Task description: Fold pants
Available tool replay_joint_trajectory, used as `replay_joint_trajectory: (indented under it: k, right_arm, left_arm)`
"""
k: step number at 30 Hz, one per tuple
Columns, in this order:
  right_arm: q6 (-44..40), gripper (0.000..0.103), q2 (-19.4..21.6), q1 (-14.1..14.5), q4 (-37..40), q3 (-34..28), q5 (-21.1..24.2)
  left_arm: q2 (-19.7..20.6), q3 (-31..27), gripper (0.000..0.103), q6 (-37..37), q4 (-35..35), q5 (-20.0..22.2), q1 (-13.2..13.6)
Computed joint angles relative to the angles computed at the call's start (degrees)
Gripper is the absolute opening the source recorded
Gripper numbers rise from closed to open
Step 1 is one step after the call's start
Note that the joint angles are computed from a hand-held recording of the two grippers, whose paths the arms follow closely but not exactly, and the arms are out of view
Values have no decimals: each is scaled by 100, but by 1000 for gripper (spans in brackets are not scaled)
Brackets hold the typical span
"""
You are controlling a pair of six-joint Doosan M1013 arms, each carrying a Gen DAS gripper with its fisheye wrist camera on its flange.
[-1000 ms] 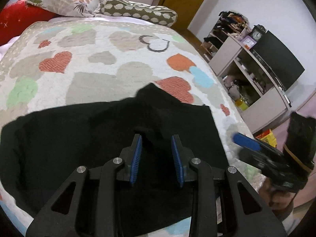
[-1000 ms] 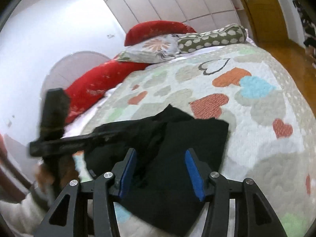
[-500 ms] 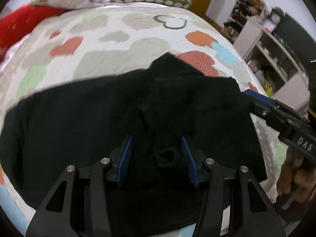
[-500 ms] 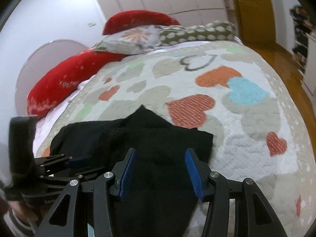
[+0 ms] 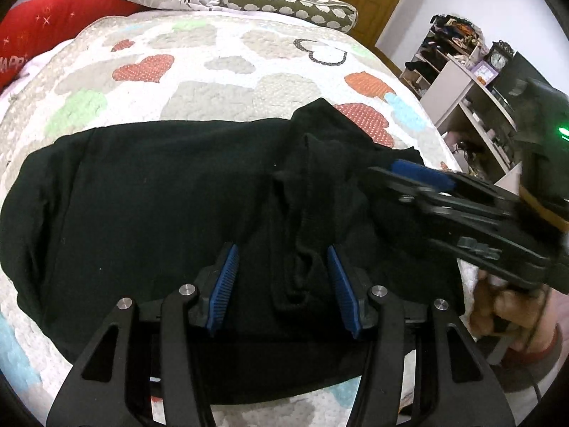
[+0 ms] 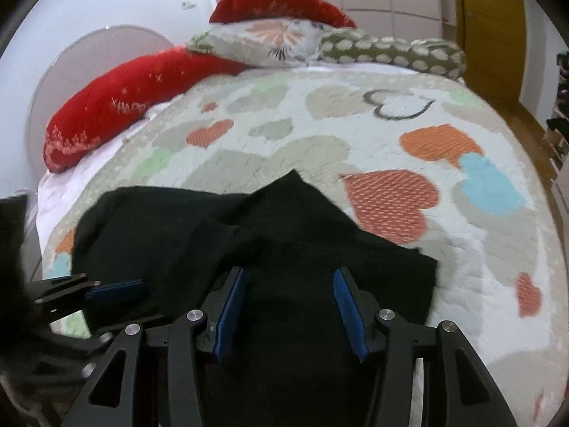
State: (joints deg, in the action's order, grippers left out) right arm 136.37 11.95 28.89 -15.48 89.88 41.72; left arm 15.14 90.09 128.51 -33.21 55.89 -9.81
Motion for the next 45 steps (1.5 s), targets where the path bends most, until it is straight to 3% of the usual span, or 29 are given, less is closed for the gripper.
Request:
replay_joint_trajectory:
  k: [5, 10, 12, 15, 21, 33, 45]
  right_arm:
    - [74, 50, -225, 214, -198, 153, 108]
    - [-56, 50, -134, 460, -236, 215, 592]
    - [51, 50, -143, 520, -422, 287, 576]
    - [-124, 50, -158, 472, -250, 204, 668]
    - [40, 50, -201, 336, -369, 62, 332]
    - [-495, 55, 520, 31, 281, -530, 309]
    - [-43, 55, 108, 202, -91, -239, 309]
  left_arm:
    - [-33, 65, 52, 31, -40, -106, -5]
    - [-22, 76, 52, 35, -143, -104, 25]
    - [-36, 98, 53, 47, -126, -141, 12]
    - [-79, 144, 53, 25, -61, -262, -19]
    - [-90, 150, 53, -22, -65, -262, -9]
    - [-56, 163, 53, 50, -161, -332, 4]
    - [-108, 177, 53, -67, -163, -318, 38]
